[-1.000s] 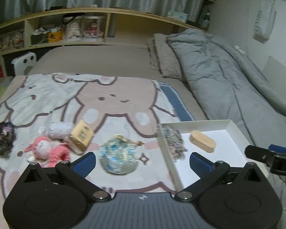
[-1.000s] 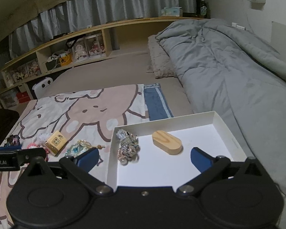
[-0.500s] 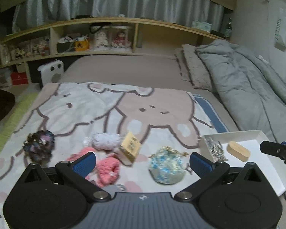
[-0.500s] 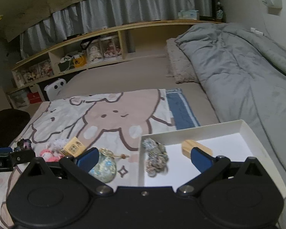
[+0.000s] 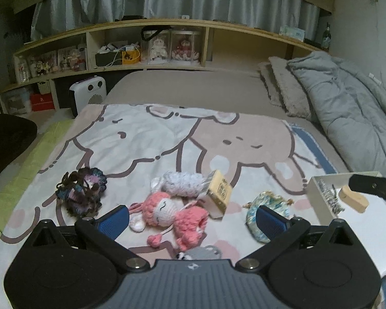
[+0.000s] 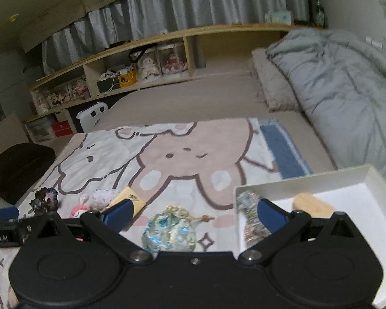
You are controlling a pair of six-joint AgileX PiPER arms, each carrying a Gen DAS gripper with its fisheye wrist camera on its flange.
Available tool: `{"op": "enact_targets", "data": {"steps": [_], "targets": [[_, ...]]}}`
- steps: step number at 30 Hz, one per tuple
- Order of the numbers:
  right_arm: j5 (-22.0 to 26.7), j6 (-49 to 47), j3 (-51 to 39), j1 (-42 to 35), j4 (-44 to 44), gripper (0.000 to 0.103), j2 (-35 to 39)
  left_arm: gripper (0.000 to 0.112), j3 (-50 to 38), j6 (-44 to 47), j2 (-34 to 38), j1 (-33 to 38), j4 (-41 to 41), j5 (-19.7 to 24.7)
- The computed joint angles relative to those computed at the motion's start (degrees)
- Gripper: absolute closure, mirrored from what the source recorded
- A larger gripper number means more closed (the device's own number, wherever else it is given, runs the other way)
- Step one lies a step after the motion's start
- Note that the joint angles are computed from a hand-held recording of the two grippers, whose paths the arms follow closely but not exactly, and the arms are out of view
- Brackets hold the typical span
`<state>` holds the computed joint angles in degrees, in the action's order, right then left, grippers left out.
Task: Organize objects
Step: 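Withdraw both tools from the tray back toward the remaining toys, then grasp the grey crocheted animal with left tool while right tool grasps the floral pouch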
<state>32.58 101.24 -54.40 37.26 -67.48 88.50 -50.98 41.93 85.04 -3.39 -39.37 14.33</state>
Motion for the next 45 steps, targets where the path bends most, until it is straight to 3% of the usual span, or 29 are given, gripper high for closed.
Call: {"op": "enact_targets", "data": {"steps": [3,5,11,15,19,22,28,32,42,45], "targets": [[-0.81,2.94,-1.71,-0.61,-1.24,0.0,3.47,0.009,0.19,7.56,1.67,1.59,-5.77,0.03],[-0.52,4.99,-2.79,-0.71,-2.95,0.0,5.71,0.009,-0.44,15.26,3.14,3.88,-12.69,3.02],[-4.94,9.5,-3.38,-2.69,-9.53,0.0,10.15,0.011,-2.37,25.72,6.53,7.09,-19.09,8.99],[-5.8,14.02,-4.51,-3.43,-12.79,0.0,14.0,0.021,-5.08,24.37,9.45,8.44,-15.86,14.82],[-7.62,15.09,-5.75,-4.53,-14.48,0.0,17.8,0.032,-7.24,20.78,12.7,9.01,-11.87,17.83],[-11.15,16.63,-6.01,-5.82,-16.34,0.0,19.66,0.033,-8.7,19.26,15.19,9.7,-10.49,20.0],[-13.06,15.57,-7.78,-5.74,-17.75,0.0,23.61,0.035,-11.41,18.8,19.23,9.88,-10.12,23.06],[-13.83,11.98,-9.82,-5.71,-15.96,0.0,26.1,0.038,-12.59,17.83,21.14,9.27,-9.43,23.5],[-12.27,2.25,-15.3,-5.37,-7.56,0.0,31.08,0.039,-13.56,17.78,23.8,7.06,-6.98,19.67],[-15.41,6.46,-13.89,-6.59,-10.62,0.001,30.74,0.047,-14.5,16.6,25.08,6.87,-5.56,20.48]]}}
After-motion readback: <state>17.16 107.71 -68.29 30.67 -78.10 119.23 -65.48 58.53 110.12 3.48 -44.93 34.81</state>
